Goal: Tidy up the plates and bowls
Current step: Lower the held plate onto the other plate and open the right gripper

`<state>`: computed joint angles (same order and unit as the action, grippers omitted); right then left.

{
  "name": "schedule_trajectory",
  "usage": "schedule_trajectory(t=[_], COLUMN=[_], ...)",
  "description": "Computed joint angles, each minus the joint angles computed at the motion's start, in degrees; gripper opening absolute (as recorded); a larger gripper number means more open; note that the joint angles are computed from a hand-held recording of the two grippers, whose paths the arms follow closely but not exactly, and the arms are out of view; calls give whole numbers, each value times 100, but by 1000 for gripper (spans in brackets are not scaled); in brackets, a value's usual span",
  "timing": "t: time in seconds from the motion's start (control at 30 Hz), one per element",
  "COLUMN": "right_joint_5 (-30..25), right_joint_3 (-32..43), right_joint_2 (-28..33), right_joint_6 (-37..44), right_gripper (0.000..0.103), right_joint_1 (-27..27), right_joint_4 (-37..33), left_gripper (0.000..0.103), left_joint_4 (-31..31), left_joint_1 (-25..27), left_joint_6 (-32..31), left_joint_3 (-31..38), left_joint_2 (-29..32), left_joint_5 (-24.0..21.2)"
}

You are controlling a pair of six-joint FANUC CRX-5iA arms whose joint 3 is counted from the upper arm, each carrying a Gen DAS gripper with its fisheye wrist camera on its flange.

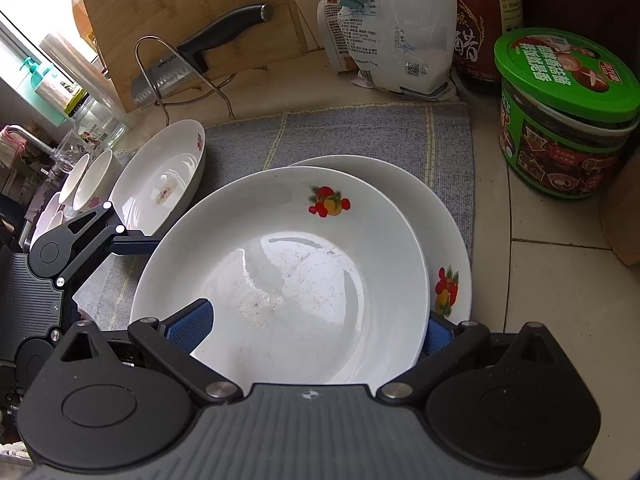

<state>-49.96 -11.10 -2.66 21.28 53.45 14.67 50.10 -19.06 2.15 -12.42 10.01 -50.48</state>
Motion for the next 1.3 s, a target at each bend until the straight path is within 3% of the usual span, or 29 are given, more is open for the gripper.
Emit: schedule_trajectory(t=[1.3], right_joint_5=[-1018], right_joint_3=[270], right_joint_2=[129], right_joint_6=[-467], right_gripper=[103], right_joint_1=[490], right_joint_4=[591], left_gripper=[102], left_joint_4=[496], left_joint_1=[-25], left_joint_6=[-247], left_joint_3=[-447], left_joint_2=[-251], left_joint_5=[351])
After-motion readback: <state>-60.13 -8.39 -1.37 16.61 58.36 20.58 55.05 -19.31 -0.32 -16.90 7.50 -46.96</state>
